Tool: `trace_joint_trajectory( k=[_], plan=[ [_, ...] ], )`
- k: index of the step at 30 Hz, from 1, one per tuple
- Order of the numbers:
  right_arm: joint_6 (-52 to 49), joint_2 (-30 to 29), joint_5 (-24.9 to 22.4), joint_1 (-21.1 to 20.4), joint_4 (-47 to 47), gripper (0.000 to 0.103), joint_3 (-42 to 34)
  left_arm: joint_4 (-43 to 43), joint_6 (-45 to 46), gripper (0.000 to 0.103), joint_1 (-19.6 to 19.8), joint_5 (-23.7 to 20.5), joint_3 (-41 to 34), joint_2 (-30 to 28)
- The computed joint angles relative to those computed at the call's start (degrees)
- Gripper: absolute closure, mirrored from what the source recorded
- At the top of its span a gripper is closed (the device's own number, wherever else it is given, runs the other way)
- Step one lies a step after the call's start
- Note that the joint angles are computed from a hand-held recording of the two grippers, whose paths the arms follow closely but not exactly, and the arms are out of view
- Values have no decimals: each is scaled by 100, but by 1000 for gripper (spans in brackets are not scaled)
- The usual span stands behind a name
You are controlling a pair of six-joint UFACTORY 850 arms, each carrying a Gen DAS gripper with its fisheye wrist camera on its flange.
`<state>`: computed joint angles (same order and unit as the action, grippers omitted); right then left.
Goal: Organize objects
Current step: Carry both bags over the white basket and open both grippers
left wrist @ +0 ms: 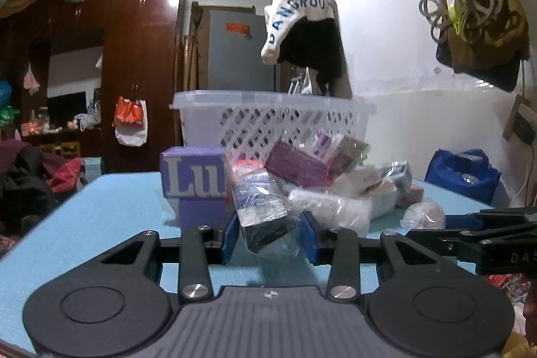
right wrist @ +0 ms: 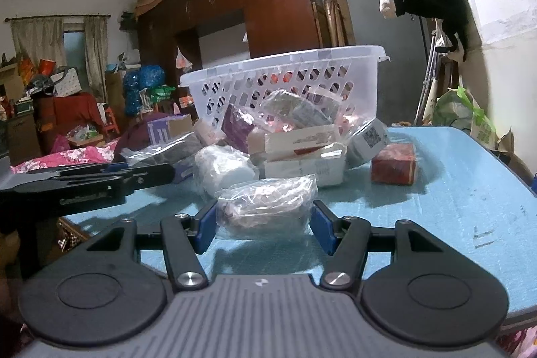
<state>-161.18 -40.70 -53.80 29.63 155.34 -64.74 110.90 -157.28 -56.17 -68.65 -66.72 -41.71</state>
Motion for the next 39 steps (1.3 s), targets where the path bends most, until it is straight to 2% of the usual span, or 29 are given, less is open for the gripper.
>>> trace_joint_trajectory(
  k=[6, 9, 11, 15, 17, 19, 20, 21, 22, 23, 25, 27, 29, 31, 34, 37, 39],
  plan=[
    [-509, 218, -24, 51, 428, 41, -217, 39, 239, 59, 30, -343, 42, 362],
    [-494, 199, 291, 74, 315, 41, -831, 137, 691, 59, 255, -173, -220, 570],
    [-501, 44, 692, 114, 319, 41, -1483, 312, 951, 59, 537, 322, -479, 695],
    [-200, -548, 1965, 180, 28, 41, -3034, 85, 1692, 59, 1136, 1473, -1311, 564],
    [11, -849, 2586, 213, -235, 41, -3651, -49, 1782, 58, 1358, 1843, -1623, 409],
    [-32, -1017, 2854, 236, -277, 38, -3921, -224, 1923, 46, 1497, 2178, -1812, 298],
    [-371, -1004, 2880, 255, 35, 29, -3869, -281, 1913, 43, 1523, 2215, -1824, 273],
    [-634, -928, 2791, 269, 319, 22, -3709, -211, 1775, 36, 1529, 2201, -1741, 295],
    [-657, -801, 2582, 246, 390, 11, -3443, -42, 1519, 35, 1498, 2112, -1552, 377],
    [-440, -654, 2346, 200, 224, 5, -3156, 202, 1178, 34, 1443, 1959, -1292, 491],
    [-149, -351, 1959, 119, 28, 0, -2543, 647, 648, 19, 1260, 1528, -776, 698],
    [-260, -136, 1468, 67, 214, 0, -1958, 643, 476, 11, 1013, 966, -363, 790],
    [-304, -15, 1096, 29, 266, 0, -1422, 364, 374, 10, 746, 351, -111, 731],
    [-455, 20, 675, 44, 535, 0, -935, 95, 288, 8, 589, 122, 5, 640],
    [-402, -93, 395, 62, 578, 0, -766, -266, 157, 8, 551, 179, 43, 540],
    [-1057, -130, 504, 198, 1065, 0, -926, -416, 273, 8, 699, 460, -15, 533],
    [-1036, -226, 682, 201, 938, 0, -1189, -420, 165, 8, 767, 566, -20, 523]
  ],
)
